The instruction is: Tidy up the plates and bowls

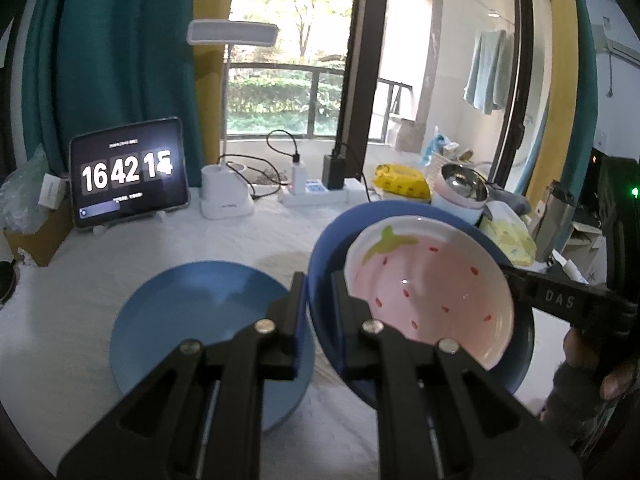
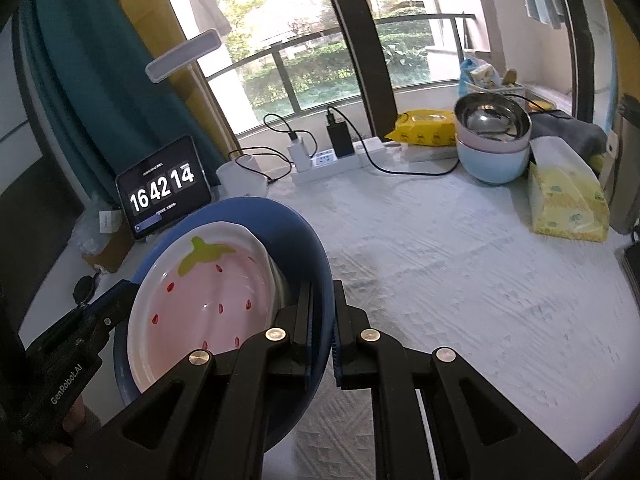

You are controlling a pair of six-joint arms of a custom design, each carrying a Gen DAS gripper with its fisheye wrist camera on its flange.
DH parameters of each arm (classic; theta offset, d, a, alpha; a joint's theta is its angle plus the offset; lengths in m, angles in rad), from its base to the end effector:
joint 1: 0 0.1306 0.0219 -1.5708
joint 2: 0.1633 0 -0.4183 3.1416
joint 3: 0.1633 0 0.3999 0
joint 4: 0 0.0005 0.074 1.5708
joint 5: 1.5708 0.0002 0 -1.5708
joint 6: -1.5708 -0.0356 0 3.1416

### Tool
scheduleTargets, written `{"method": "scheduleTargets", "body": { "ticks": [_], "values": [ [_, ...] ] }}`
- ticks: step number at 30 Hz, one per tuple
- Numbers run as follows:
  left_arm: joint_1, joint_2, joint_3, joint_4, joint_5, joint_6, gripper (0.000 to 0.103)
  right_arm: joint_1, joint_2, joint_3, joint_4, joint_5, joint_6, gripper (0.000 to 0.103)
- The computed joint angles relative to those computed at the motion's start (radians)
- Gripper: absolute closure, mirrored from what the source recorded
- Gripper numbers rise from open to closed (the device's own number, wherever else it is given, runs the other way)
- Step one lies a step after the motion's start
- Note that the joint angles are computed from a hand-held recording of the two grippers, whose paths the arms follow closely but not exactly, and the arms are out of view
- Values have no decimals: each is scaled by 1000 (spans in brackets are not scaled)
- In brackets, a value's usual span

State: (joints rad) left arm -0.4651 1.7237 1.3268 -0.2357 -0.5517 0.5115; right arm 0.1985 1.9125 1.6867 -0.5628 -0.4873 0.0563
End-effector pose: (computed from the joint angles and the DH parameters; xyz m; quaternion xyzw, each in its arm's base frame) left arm 0.5487 -0.2550 0.3117 -0.1430 0.8552 0.0105 0.4981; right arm 0.6715 0.1516 0.3322 -0.2052 0.8782 0.2487 0.3532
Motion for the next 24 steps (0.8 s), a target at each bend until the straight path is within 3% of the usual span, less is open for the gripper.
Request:
{"method": "scheduleTargets", "body": {
  "ticks": [24],
  "values": [
    [63, -119, -169, 77, -32, 65, 93, 111, 9, 49, -42, 30, 47, 92]
  ]
}}
